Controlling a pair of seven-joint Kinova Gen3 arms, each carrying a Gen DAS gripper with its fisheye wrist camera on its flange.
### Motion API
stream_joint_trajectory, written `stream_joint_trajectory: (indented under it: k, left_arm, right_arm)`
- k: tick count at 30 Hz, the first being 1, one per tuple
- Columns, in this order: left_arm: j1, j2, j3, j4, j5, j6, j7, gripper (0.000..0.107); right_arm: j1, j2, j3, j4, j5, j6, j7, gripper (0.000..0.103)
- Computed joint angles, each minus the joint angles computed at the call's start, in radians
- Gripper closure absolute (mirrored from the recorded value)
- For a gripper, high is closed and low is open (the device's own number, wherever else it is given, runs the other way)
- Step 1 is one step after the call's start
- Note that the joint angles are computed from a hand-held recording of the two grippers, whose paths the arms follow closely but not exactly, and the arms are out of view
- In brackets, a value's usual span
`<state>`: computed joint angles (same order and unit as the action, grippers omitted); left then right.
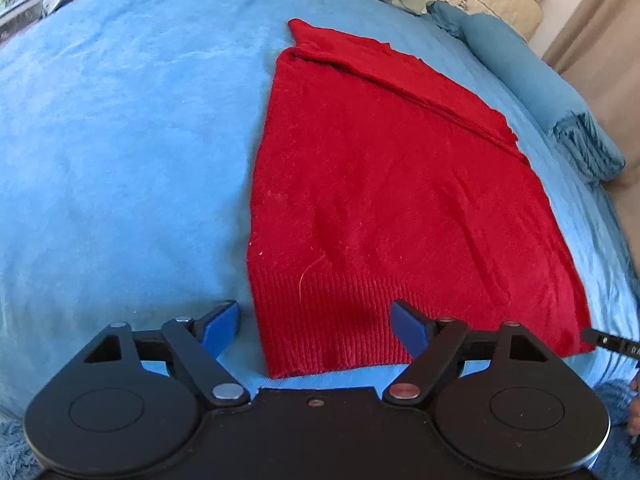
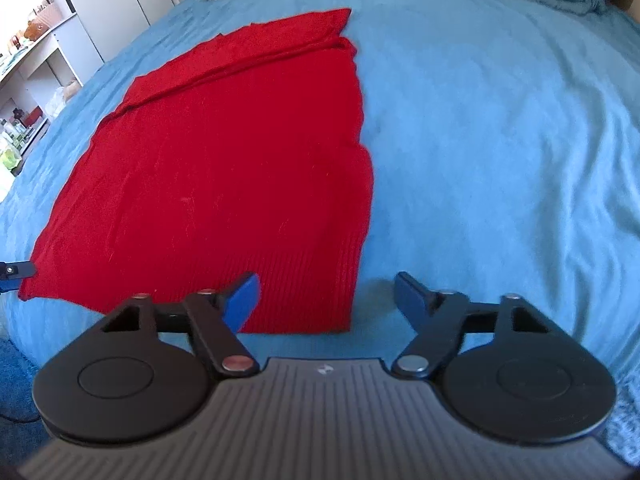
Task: Fold small clothes
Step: 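Move both grippers to the sweater hem, then grasp the hem with the left gripper while the right gripper grasps the hem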
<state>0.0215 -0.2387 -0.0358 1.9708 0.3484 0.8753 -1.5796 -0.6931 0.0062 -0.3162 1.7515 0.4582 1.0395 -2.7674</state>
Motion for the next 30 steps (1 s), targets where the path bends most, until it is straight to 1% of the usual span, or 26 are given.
stream_joint_trajectory:
  k: [1, 2, 6, 7, 8, 9, 10, 11, 13, 17, 19, 20, 22, 23, 25, 28, 30]
  left_arm:
    - [0.0, -0.001, 0.015, 0.0, -0.015, -0.005, 0.013, 0.024]
    - [0.001, -0.002, 0.025, 0.001, -0.03, -0.009, 0.023, 0.024]
    - [0.008, -0.006, 0.051, 0.007, -0.075, -0.024, 0.063, 0.031]
    - [0.011, -0.007, 0.052, 0.008, -0.082, -0.025, 0.068, 0.033]
    - [0.014, -0.009, 0.048, 0.01, -0.084, -0.027, 0.068, 0.035]
    - [0.016, -0.01, 0.042, 0.01, -0.083, -0.026, 0.066, 0.039]
    - [0.018, -0.011, 0.037, 0.011, -0.081, -0.025, 0.064, 0.042]
    - [0.018, -0.012, 0.033, 0.012, -0.078, -0.024, 0.065, 0.044]
    - [0.015, -0.014, 0.014, 0.015, -0.06, -0.02, 0.061, 0.051]
    - [0.005, -0.013, -0.014, 0.015, -0.023, -0.006, 0.051, 0.062]
    - [0.001, -0.012, -0.035, 0.019, 0.009, 0.0, 0.028, 0.075]
    - [-0.001, -0.011, -0.044, 0.021, 0.026, 0.004, 0.019, 0.078]
    - [-0.008, -0.01, -0.056, 0.025, 0.059, 0.011, 0.003, 0.094]
    - [-0.007, -0.008, -0.064, 0.027, 0.075, 0.015, -0.005, 0.096]
    - [-0.019, -0.011, -0.042, 0.024, 0.064, 0.015, 0.004, 0.098]
    - [-0.026, -0.015, -0.023, 0.012, 0.047, 0.022, 0.033, 0.1]
    - [-0.027, -0.022, -0.032, 0.002, 0.06, 0.033, 0.042, 0.1]
  right_arm:
    - [0.001, 0.001, 0.002, 0.001, -0.007, -0.006, 0.001, 0.024]
    - [0.002, 0.005, 0.002, 0.001, -0.009, -0.01, -0.001, 0.025]
    - [-0.002, 0.004, 0.002, 0.017, -0.003, -0.041, -0.027, 0.034]
    - [-0.003, 0.004, 0.001, 0.019, 0.0, -0.045, -0.029, 0.039]
    - [-0.005, 0.006, 0.0, 0.019, 0.001, -0.047, -0.029, 0.042]
    - [-0.006, 0.009, 0.0, 0.017, 0.001, -0.045, -0.027, 0.051]
    - [-0.007, 0.012, 0.001, 0.014, 0.0, -0.043, -0.022, 0.054]
    - [-0.007, 0.011, 0.003, 0.015, -0.002, -0.045, -0.023, 0.055]
    - [-0.007, 0.009, 0.005, 0.018, -0.002, -0.048, -0.029, 0.059]
    - [-0.004, 0.004, 0.006, 0.024, -0.003, -0.054, -0.039, 0.061]
    - [-0.003, 0.004, 0.005, 0.024, -0.002, -0.054, -0.039, 0.064]
    - [-0.003, 0.005, 0.004, 0.023, -0.001, -0.054, -0.039, 0.065]
    - [-0.003, 0.006, 0.004, 0.023, -0.001, -0.057, -0.036, 0.071]
    - [-0.003, 0.007, 0.005, 0.023, -0.003, -0.059, -0.031, 0.073]
    - [-0.003, 0.009, 0.005, 0.022, -0.006, -0.063, -0.022, 0.081]
    - [-0.014, 0.015, -0.001, 0.015, 0.017, -0.052, -0.026, 0.082]
    - [-0.021, 0.009, -0.002, 0.015, 0.031, -0.049, -0.043, 0.083]
